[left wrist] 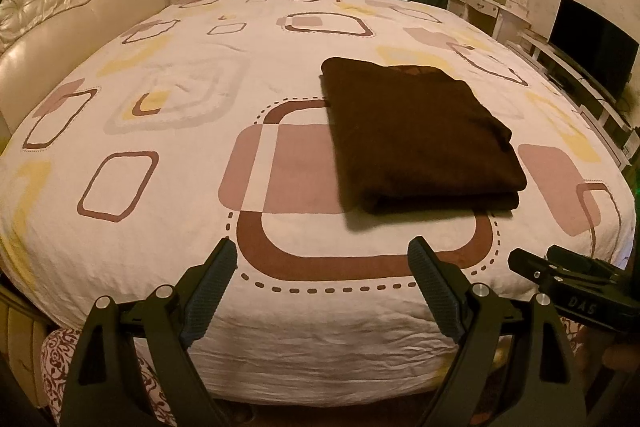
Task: Fold small clothes
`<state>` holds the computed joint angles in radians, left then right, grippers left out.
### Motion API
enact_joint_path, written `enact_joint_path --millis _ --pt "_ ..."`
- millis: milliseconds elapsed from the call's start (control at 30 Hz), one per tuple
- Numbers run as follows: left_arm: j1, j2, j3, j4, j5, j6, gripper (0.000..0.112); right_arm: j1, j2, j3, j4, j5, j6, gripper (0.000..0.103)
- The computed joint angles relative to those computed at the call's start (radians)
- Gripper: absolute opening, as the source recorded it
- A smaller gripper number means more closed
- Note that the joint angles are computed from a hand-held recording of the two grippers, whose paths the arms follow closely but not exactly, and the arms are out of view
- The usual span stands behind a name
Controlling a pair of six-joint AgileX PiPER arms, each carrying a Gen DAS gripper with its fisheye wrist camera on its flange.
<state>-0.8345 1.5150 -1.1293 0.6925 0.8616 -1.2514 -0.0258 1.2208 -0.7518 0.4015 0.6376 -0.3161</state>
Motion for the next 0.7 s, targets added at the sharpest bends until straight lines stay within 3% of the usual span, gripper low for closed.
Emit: enact_joint_path --millis 233,333,433,533,600,700 --pt "-0.030 0.023 -0.028 0.047 0.063 -0.022 0.087 0.000 -0.001 0.001 0.000 0.001 0.000 0.086" --pt "-0.035 -0.011 -0.007 0.085 0.011 -0.052 0.087 -0.003 0.002 0.002 0.009 0.000 -0.007 0.086" --pt "-0.016 -0.034 -0.037 0.068 -0.033 0.016 0.087 -0.011 0.012 0.003 0.031 0.007 -0.025 0.086" --pt "0.061 -0.027 -0.091 0.067 -0.058 0.051 0.087 -0.043 0.033 -0.029 0.085 0.045 -0.080 0.086" --pt "0.176 0.012 -0.160 -0.024 -0.092 0.170 0.087 -0.088 0.050 -0.075 0.153 0.086 -0.145 0.086" --pt "0.365 0.154 -0.354 -0.203 -0.070 0.379 0.087 -0.147 0.141 -0.210 0.206 0.110 -0.201 0.088"
